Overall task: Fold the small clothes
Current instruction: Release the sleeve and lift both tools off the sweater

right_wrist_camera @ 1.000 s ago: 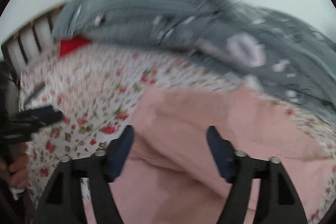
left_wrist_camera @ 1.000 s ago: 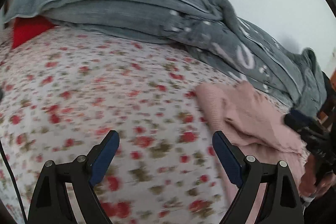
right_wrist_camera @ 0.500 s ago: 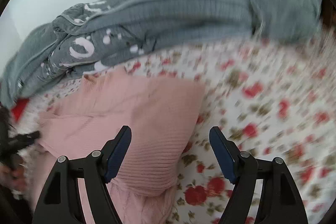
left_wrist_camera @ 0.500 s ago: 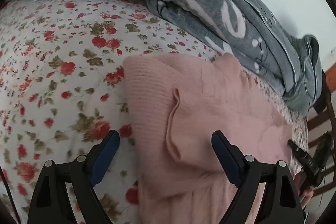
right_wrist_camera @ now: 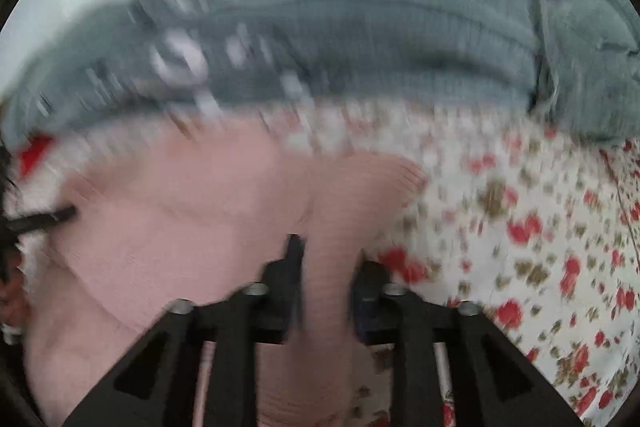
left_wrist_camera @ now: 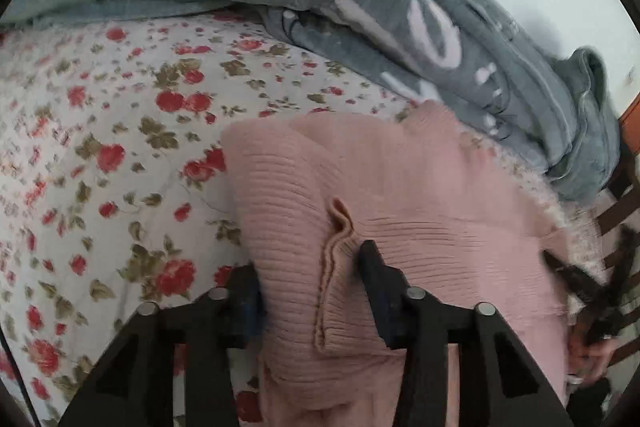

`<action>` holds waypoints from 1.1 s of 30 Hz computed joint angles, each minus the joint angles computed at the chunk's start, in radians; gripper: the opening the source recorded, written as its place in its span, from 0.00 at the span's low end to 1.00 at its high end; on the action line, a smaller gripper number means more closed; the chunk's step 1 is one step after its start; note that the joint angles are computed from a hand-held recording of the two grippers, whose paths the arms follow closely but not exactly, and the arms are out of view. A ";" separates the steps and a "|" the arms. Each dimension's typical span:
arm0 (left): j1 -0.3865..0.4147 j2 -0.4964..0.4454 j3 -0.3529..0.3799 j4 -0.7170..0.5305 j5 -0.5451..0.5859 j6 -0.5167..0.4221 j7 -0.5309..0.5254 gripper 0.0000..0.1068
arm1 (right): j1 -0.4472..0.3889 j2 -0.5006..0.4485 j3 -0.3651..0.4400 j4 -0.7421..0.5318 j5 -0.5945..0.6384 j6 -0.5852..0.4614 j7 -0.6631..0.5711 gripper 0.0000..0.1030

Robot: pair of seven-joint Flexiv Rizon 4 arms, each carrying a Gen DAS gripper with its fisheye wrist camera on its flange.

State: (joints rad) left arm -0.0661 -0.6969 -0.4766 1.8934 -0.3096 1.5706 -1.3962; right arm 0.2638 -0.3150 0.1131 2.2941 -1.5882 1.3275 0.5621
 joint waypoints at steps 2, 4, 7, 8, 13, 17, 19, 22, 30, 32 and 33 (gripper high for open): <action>-0.017 0.049 0.043 0.027 0.031 -0.009 -0.070 0.57 | -0.021 0.050 0.004 0.028 -0.042 -0.009 0.079 0.45; -0.085 0.091 0.117 0.071 0.014 0.085 -0.072 0.59 | 0.005 0.124 0.029 0.072 0.019 -0.117 0.078 0.47; -0.158 0.144 0.206 0.101 0.077 0.085 -0.072 0.60 | 0.020 0.202 0.053 0.113 0.007 -0.160 0.104 0.62; -0.156 0.159 0.201 0.121 0.086 0.091 -0.070 0.60 | 0.031 0.215 0.065 0.118 0.052 -0.172 0.063 0.62; -0.104 0.247 0.151 0.272 0.154 0.174 -0.064 0.60 | 0.139 0.305 0.155 0.176 0.226 -0.319 -0.001 0.62; -0.069 0.320 0.126 0.391 0.202 0.228 -0.110 0.60 | 0.250 0.344 0.240 0.182 0.424 -0.452 -0.114 0.42; 0.022 0.352 0.042 0.461 0.241 0.258 -0.151 0.59 | 0.316 0.352 0.286 0.165 0.529 -0.548 -0.154 0.39; 0.038 0.402 0.046 0.535 0.290 0.297 -0.199 0.59 | 0.381 0.384 0.319 0.169 0.569 -0.601 -0.093 0.39; 0.121 0.497 0.007 0.689 0.482 0.361 -0.387 0.54 | 0.504 0.425 0.397 0.199 0.647 -0.607 0.091 0.28; 0.138 0.504 -0.007 0.716 0.505 0.356 -0.422 0.54 | 0.525 0.421 0.403 0.211 0.630 -0.573 0.140 0.29; 0.189 0.505 -0.051 0.727 0.544 0.340 -0.452 0.54 | 0.536 0.414 0.406 0.213 0.632 -0.561 0.151 0.30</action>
State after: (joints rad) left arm 0.1229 -0.1923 -0.5280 2.6200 0.2341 1.9107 -1.8481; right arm 0.8000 0.0989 0.5195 2.5070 -0.9565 0.7666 0.7130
